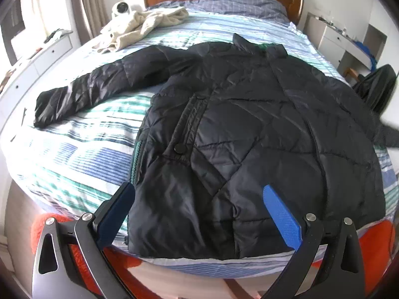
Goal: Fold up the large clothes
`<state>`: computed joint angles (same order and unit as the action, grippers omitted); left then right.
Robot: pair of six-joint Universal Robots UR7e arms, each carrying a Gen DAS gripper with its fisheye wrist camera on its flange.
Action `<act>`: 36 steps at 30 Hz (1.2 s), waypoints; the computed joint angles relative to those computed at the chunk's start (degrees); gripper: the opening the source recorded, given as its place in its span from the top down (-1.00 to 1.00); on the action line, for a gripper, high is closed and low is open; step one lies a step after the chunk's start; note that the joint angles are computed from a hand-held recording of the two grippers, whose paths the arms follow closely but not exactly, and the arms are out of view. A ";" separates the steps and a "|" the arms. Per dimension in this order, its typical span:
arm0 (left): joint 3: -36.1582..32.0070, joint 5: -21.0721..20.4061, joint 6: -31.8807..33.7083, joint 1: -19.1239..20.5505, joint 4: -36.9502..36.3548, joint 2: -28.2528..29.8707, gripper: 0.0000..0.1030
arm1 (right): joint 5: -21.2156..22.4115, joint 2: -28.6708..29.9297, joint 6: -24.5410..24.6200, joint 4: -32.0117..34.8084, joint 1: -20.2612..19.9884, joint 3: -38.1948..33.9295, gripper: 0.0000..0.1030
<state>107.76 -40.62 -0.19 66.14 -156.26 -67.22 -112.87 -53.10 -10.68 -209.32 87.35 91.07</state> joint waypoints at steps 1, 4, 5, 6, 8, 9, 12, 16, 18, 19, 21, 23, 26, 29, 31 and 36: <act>-0.23 -0.09 0.20 0.15 0.28 0.35 -0.99 | 0.03 0.91 -6.00 -0.54 2.80 -0.84 0.79; -0.61 -0.75 0.26 0.10 0.51 0.68 -0.98 | 0.76 5.00 -20.80 -0.35 9.40 -4.00 0.79; -0.44 -1.14 0.43 -0.04 0.01 0.54 -0.98 | 1.04 6.46 -23.98 0.81 11.05 -5.21 0.79; -0.16 -1.61 0.72 -0.21 -0.75 0.30 -0.98 | 1.24 7.53 -25.62 1.58 12.10 -5.85 0.79; 0.49 -2.04 1.24 -0.52 -2.07 -0.23 -0.98 | 1.77 11.42 -29.30 4.62 14.75 -7.84 0.80; 0.75 -2.12 1.41 -0.58 -2.46 -0.48 -0.98 | 1.53 13.47 -31.03 5.72 15.64 -9.11 0.80; 1.38 -1.86 1.31 -0.24 -2.89 -1.16 -0.98 | 0.80 19.59 -34.19 8.75 17.29 -11.91 0.80; 1.68 -1.77 -0.68 0.86 -1.43 -2.38 -0.98 | -0.20 25.06 -33.92 12.26 17.39 -12.43 0.67; 1.78 -3.04 -1.55 1.40 -1.09 -3.08 -0.98 | 3.71 26.09 -26.77 23.12 16.03 -12.61 -0.31; 1.84 -4.08 -1.83 1.71 -1.11 -3.47 -0.98 | 5.69 26.12 -23.96 26.50 15.57 -12.28 -1.00; 1.95 -7.31 -1.88 2.37 -1.74 -4.23 -0.98 | 7.28 25.26 -24.12 26.07 15.70 -8.73 -0.99; 1.99 -12.45 -1.51 3.14 -2.93 -4.89 -0.98 | 7.19 24.09 -26.91 23.99 16.56 -5.17 -0.99; -0.49 -21.50 -0.85 4.21 -0.64 -3.87 -0.98 | 4.74 22.75 -31.92 17.39 17.75 -0.06 -0.99; -5.13 -26.42 2.65 4.25 2.24 0.64 -0.98 | 3.43 18.75 -30.34 15.06 17.08 5.22 -0.99; -9.83 -25.60 5.42 3.77 4.03 6.18 -0.96 | 3.59 16.23 -26.12 14.28 16.47 8.00 -0.99; -18.34 -18.41 6.84 2.93 7.56 16.34 -0.13 | 2.21 11.51 -19.34 7.61 14.73 13.57 -0.99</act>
<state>89.42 -59.03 6.65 69.07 -148.70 -50.88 -110.66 -41.59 -30.02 -201.72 102.08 104.64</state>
